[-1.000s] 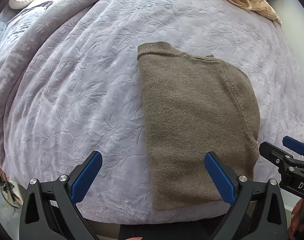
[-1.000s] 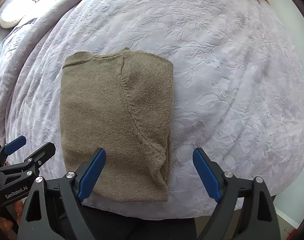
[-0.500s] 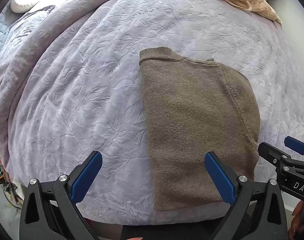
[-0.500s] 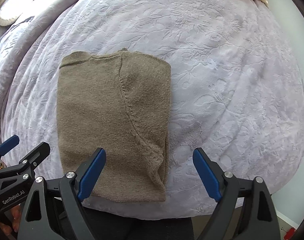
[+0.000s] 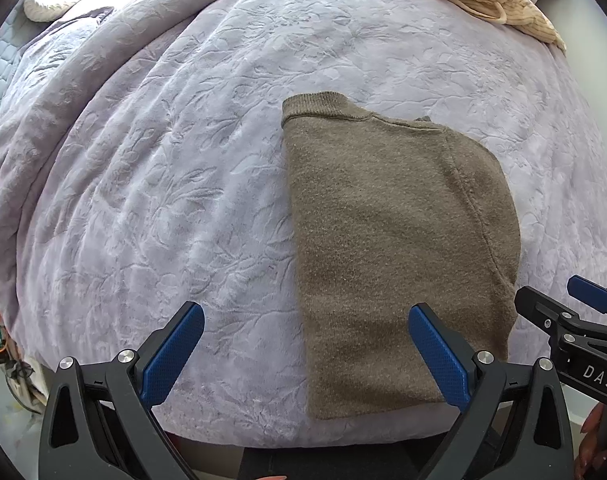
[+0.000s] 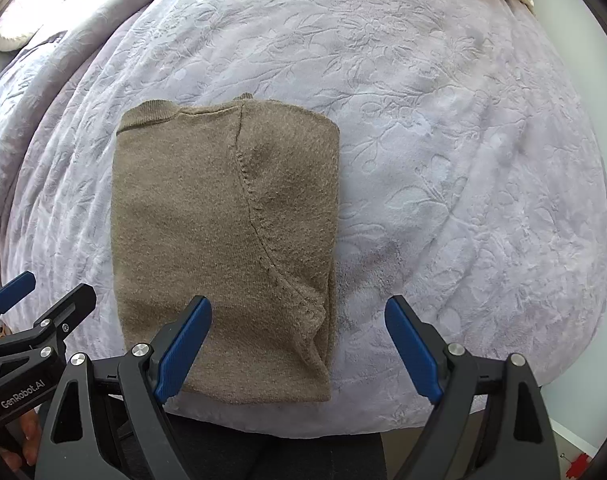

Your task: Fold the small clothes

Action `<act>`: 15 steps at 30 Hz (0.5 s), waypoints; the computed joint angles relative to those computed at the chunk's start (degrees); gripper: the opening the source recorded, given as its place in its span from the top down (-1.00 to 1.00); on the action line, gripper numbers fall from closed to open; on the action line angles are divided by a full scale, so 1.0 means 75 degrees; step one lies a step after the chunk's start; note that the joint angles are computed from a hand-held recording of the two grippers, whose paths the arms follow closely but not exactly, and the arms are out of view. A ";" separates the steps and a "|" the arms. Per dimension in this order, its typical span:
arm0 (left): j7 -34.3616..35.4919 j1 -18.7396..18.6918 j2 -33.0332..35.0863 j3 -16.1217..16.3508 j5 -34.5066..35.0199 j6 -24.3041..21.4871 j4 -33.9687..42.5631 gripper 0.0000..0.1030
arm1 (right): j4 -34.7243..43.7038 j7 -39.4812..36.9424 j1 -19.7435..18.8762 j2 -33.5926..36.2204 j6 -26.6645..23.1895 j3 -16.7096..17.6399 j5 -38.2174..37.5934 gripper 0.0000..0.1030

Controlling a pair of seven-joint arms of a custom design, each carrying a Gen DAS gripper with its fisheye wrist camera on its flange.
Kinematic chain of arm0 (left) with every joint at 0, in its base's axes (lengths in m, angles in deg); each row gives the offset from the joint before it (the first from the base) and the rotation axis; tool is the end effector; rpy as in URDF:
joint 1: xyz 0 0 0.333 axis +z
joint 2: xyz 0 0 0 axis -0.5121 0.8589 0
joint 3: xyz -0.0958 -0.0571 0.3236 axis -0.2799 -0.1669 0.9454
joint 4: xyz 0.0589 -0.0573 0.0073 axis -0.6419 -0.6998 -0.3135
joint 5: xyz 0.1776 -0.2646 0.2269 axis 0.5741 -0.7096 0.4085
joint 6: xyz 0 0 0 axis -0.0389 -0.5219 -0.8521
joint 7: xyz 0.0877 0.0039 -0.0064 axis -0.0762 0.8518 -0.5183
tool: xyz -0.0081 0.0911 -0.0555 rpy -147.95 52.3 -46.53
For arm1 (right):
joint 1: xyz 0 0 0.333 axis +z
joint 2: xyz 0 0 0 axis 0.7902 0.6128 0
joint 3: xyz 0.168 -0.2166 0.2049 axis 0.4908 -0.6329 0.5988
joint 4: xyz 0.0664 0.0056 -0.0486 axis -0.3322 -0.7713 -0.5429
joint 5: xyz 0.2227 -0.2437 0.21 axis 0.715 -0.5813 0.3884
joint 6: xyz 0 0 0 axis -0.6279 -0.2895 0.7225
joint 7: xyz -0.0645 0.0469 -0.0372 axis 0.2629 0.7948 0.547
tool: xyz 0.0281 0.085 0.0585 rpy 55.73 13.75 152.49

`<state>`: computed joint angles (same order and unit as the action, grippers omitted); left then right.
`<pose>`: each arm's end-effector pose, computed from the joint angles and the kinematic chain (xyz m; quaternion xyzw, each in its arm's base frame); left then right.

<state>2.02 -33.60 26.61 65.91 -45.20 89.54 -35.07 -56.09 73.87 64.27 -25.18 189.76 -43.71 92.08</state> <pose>0.6031 -0.1111 0.4976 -0.7784 0.6238 -0.0517 0.0480 0.7002 0.1459 0.4922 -0.7793 0.6256 0.0179 0.0296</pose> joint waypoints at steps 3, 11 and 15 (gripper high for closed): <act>-0.0051 -0.0016 -0.0002 -0.0007 0.0030 -0.0030 0.0006 -0.98 | -0.0082 -0.0008 0.0004 -0.0041 0.0041 -0.0004 -0.0014 -0.75; -0.0097 -0.0036 0.0018 -0.0014 0.0070 -0.0063 0.0050 -0.98 | -0.0089 0.0009 0.0009 -0.0046 0.0040 -0.0002 -0.0017 -0.75; -0.0124 -0.0042 0.0014 -0.0017 0.0070 -0.0066 0.0044 -0.98 | -0.0099 0.0004 0.0008 -0.0051 0.0043 -0.0001 -0.0017 -0.75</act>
<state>1.09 -33.91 26.72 65.78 -44.68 89.05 -34.74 -56.83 73.89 64.33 -25.56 190.09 -43.72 91.95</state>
